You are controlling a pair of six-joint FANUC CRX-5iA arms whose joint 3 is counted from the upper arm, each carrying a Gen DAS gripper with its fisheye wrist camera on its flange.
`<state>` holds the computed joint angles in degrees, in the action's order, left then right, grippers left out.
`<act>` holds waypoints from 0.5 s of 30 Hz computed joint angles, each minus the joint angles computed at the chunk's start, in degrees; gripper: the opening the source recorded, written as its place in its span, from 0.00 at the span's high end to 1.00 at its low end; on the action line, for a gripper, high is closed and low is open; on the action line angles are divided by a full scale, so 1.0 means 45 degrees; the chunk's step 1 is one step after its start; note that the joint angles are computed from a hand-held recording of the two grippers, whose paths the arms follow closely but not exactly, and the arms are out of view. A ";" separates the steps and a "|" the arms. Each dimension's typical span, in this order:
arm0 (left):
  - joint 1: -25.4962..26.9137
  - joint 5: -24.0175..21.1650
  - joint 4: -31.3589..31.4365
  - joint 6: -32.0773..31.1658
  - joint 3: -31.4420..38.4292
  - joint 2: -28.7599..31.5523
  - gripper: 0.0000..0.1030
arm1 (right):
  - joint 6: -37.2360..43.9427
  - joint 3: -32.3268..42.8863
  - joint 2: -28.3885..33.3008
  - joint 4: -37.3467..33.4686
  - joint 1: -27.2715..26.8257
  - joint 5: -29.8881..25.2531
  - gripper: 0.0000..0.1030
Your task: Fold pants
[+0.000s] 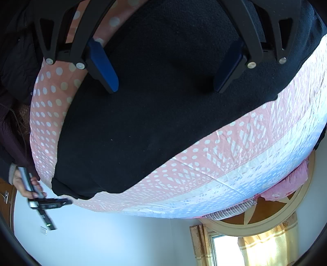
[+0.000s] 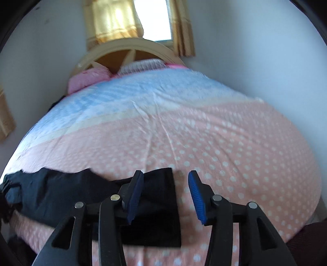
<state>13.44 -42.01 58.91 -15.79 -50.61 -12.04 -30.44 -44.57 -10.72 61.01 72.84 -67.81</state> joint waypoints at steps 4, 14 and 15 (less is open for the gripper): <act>0.0071 -0.0129 -0.0101 0.0094 0.0092 0.0085 0.06 | 0.1615 0.0685 0.0683 -0.0941 0.1548 -0.1142 0.47; -0.0049 -0.0046 -0.0222 0.0372 0.0140 0.0058 0.05 | 0.5704 0.2406 0.3935 -0.2157 0.1489 -0.2385 0.44; -0.0070 -0.0026 -0.0222 0.0402 0.0144 0.0062 0.05 | 0.5832 0.2491 0.4152 -0.2045 0.1425 -0.2817 0.44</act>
<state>13.12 -42.13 57.91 -13.98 -49.96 -11.76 -4.19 -33.36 7.96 51.81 79.25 -80.49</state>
